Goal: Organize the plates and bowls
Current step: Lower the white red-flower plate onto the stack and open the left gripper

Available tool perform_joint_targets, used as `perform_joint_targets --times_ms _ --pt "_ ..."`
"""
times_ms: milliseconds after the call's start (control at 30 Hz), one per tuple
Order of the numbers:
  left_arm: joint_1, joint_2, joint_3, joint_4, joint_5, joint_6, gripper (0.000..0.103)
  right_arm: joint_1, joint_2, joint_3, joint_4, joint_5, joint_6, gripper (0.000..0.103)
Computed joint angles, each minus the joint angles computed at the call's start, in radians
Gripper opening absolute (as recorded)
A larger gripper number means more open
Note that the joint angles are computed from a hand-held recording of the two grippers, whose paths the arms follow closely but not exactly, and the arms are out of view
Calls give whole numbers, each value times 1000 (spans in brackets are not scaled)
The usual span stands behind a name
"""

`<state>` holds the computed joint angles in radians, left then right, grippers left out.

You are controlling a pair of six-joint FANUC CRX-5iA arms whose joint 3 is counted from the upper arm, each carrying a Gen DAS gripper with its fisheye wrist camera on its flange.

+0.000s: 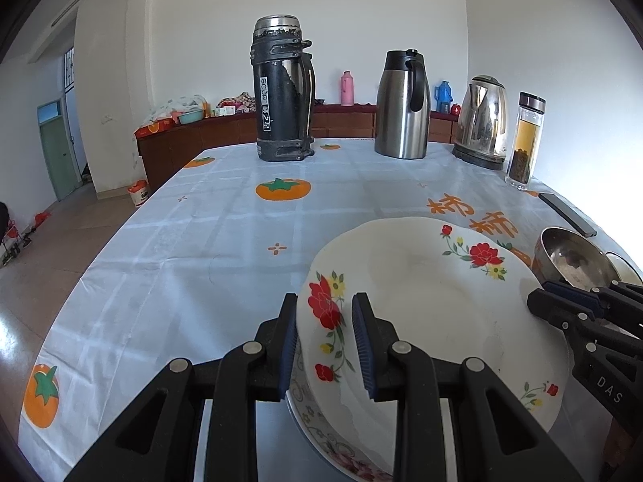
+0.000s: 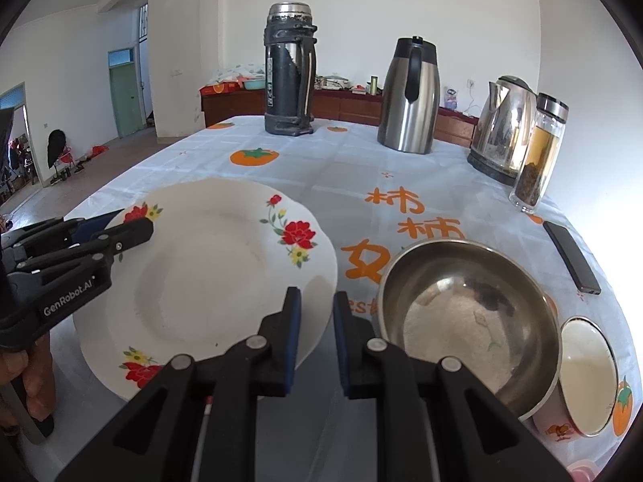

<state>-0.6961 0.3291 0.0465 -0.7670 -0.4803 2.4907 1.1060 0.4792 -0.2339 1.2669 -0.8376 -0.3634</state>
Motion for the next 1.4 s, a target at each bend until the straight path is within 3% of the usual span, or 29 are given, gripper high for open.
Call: perform_joint_targets --times_ms 500,867,1400 --pt "41 9 -12 124 31 -111 29 4 5 8 -11 -20 28 16" --pt "37 9 -7 100 13 -76 29 7 22 30 -29 -15 73 16" --pt "73 14 -21 208 29 -152 29 10 34 50 -46 -16 111 16"
